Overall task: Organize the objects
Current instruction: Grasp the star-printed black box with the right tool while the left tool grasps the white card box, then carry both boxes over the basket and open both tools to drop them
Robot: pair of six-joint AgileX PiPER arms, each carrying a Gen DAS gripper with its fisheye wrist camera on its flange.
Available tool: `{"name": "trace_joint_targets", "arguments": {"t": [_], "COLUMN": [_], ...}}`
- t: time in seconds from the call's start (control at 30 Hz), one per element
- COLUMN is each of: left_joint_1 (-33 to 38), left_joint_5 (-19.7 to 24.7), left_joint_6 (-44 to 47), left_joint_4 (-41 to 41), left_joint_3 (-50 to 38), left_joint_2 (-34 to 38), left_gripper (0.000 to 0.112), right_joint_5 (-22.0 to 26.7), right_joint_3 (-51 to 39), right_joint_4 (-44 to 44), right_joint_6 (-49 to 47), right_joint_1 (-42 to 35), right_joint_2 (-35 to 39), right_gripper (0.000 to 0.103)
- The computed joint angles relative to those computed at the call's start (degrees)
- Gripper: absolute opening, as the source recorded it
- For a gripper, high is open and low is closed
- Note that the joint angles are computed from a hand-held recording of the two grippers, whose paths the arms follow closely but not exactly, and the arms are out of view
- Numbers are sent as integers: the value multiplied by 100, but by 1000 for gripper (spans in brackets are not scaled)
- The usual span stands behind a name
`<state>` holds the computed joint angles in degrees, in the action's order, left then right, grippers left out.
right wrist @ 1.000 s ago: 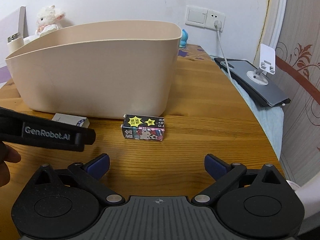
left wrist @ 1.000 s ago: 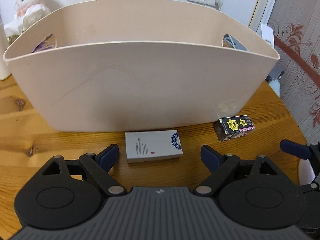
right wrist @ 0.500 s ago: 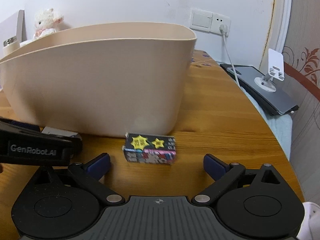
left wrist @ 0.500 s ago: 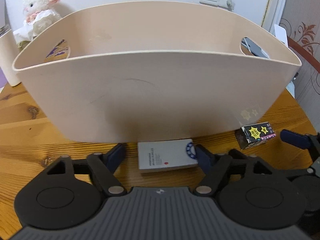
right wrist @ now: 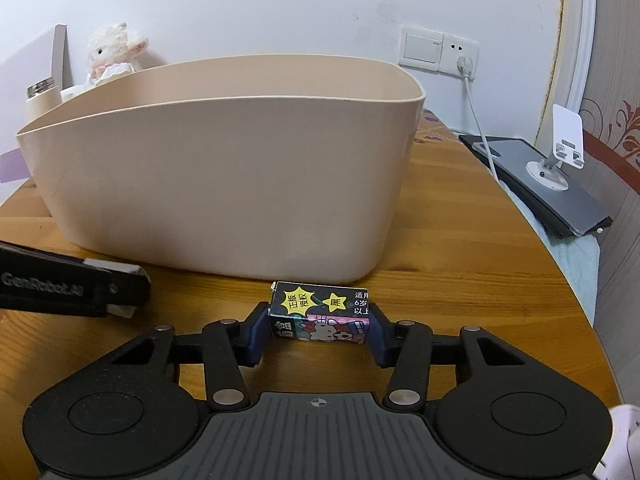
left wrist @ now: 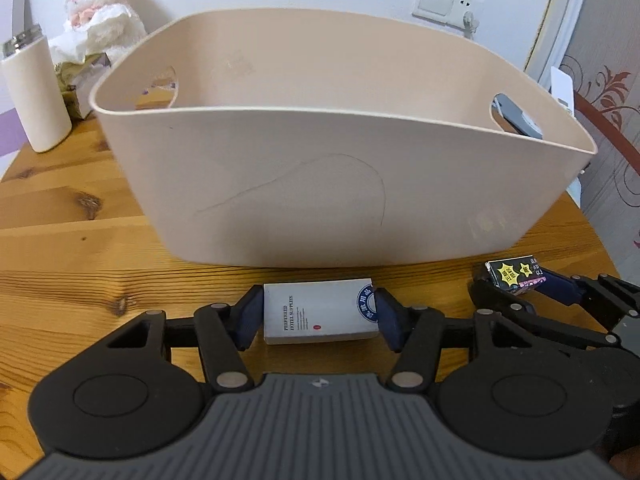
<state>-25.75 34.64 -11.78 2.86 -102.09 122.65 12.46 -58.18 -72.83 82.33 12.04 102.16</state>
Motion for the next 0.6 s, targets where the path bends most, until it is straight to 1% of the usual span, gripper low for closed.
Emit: {"name": "trace_joint_targets", "arguments": {"t": [0.13,0.3,0.43,0.6], "left_joint_1": [31,29,34,54], "left_joint_5": [-232,-667,-868,-1114], "left_joint_6": [204,316,414,320], "left_joint_4": [-146,-41,-97,55], "left_joint_3": [521,1232,1441,1624], "left_joint_2": [-438,-1066,-1382,-1784], "left_gripper": [61,61,61,61], "right_joint_5": [81,324,575,895], "right_joint_3": [248,561,705,700], "right_joint_4": [-410,-1061,-1468,-1933], "right_joint_6": [497,1162,1504,1879], "right_joint_1": [97,299,483,675], "right_joint_2": [-302,-855,-1290,-1678], "right_gripper": [46,46,46,46]}}
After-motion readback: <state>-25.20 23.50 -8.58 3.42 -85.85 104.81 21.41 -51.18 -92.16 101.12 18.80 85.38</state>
